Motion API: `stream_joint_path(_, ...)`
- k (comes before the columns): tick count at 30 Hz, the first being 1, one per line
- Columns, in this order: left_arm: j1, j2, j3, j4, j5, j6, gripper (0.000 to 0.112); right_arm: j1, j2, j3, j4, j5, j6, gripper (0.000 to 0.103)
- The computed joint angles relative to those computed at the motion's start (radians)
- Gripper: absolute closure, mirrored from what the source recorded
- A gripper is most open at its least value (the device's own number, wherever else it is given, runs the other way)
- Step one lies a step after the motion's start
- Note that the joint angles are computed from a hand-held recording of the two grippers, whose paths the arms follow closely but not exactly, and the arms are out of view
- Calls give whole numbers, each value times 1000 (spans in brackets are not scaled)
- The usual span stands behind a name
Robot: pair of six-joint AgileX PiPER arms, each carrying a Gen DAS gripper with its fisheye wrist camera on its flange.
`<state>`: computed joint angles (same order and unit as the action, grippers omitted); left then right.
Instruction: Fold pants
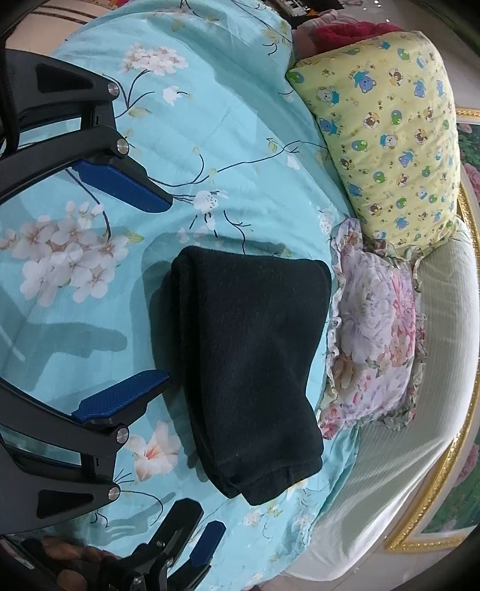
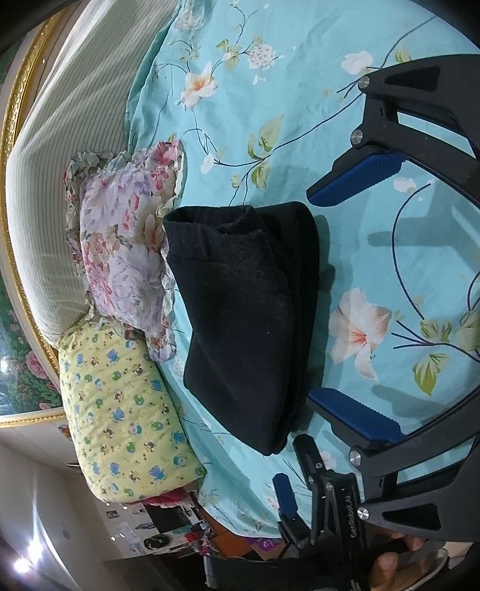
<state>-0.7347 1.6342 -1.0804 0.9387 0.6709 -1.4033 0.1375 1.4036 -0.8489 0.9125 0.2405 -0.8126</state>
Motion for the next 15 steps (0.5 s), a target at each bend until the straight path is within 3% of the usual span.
stream_joint_path(15,-7,70,-51,61,-6,-23,20,18,23,38,271,-80,-232,3)
